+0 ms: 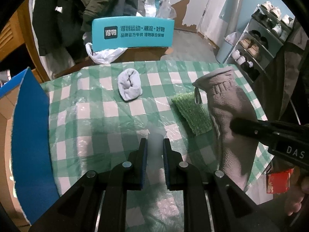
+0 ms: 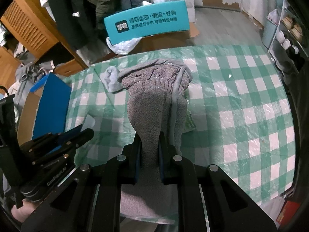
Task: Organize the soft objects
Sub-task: 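Raise the white sock with the left tool while the right tool holds the towel up, then carry the white sock and grey towel toward the cardboard box with both tools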
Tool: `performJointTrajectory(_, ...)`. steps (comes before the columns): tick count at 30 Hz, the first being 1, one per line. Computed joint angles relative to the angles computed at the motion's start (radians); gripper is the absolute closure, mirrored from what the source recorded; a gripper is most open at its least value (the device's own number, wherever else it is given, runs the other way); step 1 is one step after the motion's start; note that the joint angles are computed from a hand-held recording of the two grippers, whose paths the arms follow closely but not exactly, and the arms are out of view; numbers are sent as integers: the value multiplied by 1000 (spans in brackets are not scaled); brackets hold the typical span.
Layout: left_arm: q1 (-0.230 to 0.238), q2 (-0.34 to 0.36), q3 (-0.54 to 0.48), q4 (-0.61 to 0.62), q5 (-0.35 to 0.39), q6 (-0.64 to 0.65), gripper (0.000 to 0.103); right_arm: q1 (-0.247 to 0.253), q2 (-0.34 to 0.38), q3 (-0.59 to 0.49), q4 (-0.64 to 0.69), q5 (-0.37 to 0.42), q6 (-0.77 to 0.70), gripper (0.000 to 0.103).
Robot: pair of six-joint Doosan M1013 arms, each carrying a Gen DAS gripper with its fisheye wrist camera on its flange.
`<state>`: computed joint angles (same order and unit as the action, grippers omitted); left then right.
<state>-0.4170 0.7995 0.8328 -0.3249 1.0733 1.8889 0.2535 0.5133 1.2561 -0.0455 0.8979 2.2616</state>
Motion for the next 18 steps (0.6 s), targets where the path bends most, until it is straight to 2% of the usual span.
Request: performJointTrajectory(18, 36, -51, 41, -23, -39, 8, 88, 39, 18, -80, -32, 26, -27, 90)
